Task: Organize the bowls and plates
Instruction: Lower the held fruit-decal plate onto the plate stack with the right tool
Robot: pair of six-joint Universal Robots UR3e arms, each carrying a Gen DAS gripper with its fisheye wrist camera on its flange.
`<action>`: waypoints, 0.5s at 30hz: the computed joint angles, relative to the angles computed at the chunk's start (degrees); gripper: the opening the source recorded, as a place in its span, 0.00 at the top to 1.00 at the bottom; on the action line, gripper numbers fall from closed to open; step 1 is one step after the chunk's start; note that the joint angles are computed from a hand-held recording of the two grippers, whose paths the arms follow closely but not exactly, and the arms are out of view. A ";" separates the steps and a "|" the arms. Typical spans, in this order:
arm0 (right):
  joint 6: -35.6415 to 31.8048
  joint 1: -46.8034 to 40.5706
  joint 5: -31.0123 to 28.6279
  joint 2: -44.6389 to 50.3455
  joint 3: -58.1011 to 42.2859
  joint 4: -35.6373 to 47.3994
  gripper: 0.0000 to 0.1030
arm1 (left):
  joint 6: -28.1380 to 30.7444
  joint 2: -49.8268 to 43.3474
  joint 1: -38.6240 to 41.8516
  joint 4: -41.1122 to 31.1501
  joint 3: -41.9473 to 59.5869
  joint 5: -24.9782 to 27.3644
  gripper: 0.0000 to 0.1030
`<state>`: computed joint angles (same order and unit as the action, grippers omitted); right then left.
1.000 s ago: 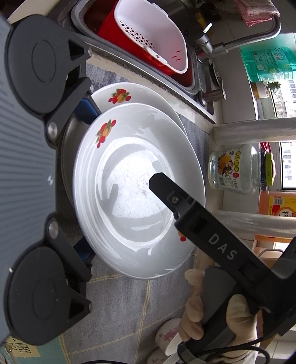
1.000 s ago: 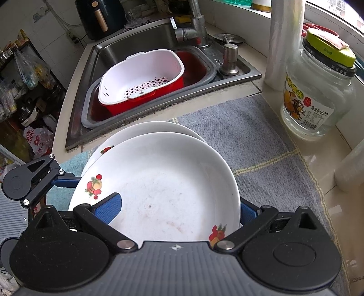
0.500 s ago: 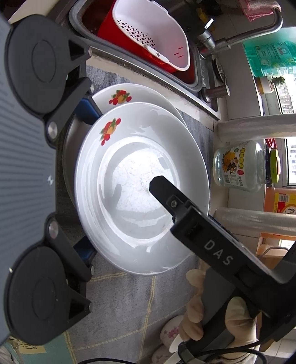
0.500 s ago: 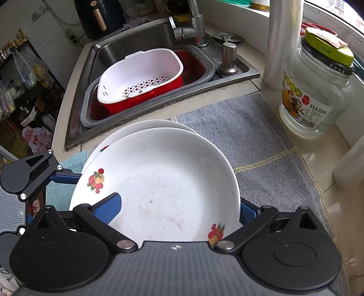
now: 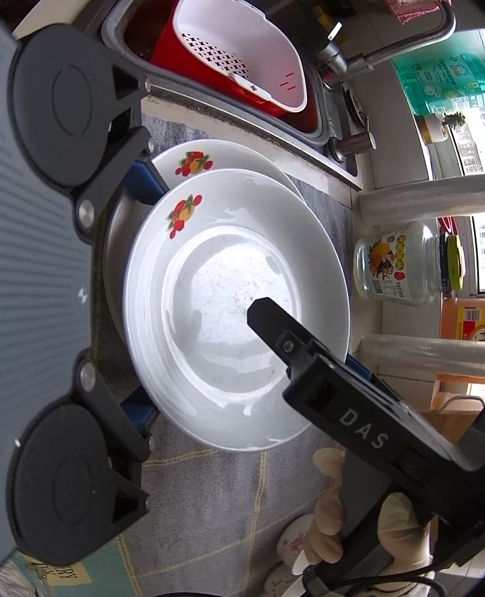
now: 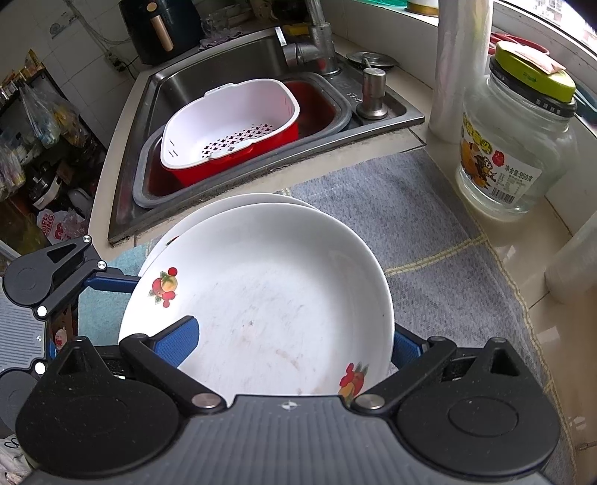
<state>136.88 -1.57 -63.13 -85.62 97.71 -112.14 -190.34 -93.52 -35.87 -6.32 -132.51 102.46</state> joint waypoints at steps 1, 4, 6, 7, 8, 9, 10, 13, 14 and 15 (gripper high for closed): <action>0.02 -0.05 0.03 -0.06 0.01 0.08 0.00 | 0.39 0.35 0.29 -0.87 0.20 -0.45 0.02; 0.05 -0.54 0.41 -0.52 -0.05 1.12 0.00 | 1.78 0.96 1.19 -3.28 0.99 -1.55 0.02; 0.04 -1.07 0.82 -1.00 -0.08 2.12 0.00 | 2.65 1.39 1.91 -5.54 1.87 -2.50 0.02; 0.10 -1.34 1.05 -1.32 0.01 2.53 0.00 | 3.00 1.65 2.13 -6.66 2.25 -2.81 0.02; 0.08 -1.66 1.28 -1.67 0.12 2.95 0.00 | 3.29 1.73 2.33 -7.55 2.65 -3.05 0.01; 0.09 -1.84 1.44 -1.87 0.17 3.19 0.00 | 3.49 1.89 2.49 -8.34 2.93 -3.27 0.01; -0.01 -2.09 1.57 -2.21 0.27 3.55 0.00 | 3.73 2.04 2.70 -9.27 3.28 -3.58 0.01; -0.14 -2.50 1.69 -3.32 0.73 4.12 0.00 | 4.14 1.98 2.87 -11.61 4.53 -3.74 0.00; -0.09 -2.53 1.75 -3.33 0.71 4.13 0.00 | 4.18 1.99 2.89 -12.11 4.78 -3.77 0.00; -0.22 -2.74 1.87 -3.59 0.87 4.28 0.00 | 4.15 1.99 2.88 -12.56 5.01 -3.75 0.00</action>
<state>136.67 -4.31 -61.25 -89.20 98.58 -107.86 -186.19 -91.53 -33.00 -18.88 -127.49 98.71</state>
